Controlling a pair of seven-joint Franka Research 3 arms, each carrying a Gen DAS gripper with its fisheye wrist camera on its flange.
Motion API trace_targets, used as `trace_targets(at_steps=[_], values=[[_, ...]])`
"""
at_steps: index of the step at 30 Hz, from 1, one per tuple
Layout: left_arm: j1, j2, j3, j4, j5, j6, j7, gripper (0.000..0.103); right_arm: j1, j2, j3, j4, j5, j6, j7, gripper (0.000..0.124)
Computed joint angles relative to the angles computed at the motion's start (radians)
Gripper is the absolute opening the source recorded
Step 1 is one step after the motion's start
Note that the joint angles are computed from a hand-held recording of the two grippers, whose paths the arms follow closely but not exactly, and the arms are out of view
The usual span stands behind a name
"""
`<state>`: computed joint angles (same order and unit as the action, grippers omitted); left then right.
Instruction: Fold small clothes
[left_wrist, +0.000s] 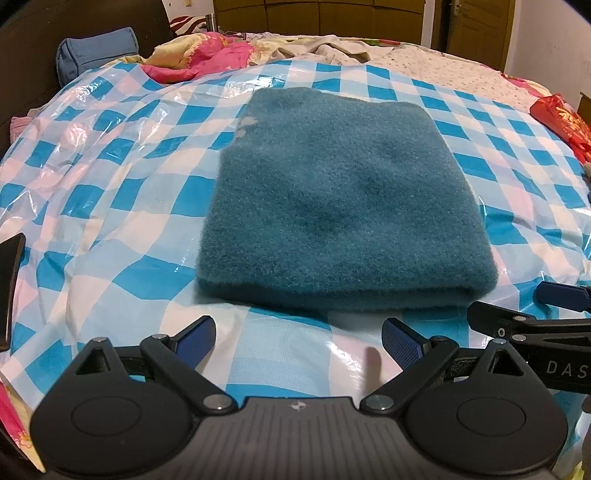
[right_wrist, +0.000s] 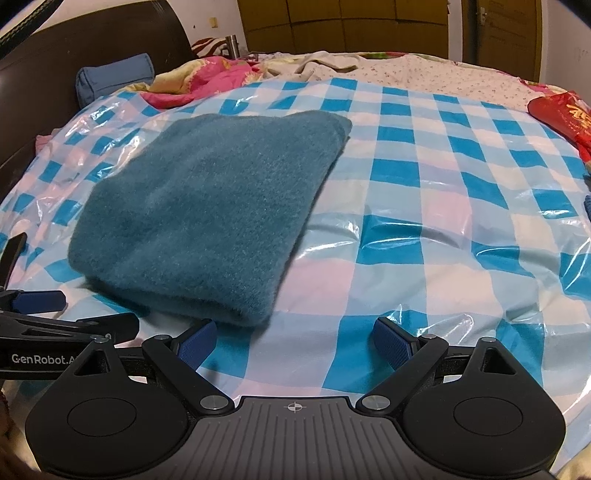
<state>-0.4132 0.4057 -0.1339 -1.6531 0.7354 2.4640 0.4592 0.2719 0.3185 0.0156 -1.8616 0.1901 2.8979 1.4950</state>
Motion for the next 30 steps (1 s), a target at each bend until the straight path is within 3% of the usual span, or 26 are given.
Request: trace_targets(at_steps=[30], values=[[-0.002, -0.005, 0.003, -0.008, 0.012, 0.004, -0.014, 0.103, 0.020, 0.001, -0.027, 0.002, -0.061, -0.005, 0.061, 0.093]])
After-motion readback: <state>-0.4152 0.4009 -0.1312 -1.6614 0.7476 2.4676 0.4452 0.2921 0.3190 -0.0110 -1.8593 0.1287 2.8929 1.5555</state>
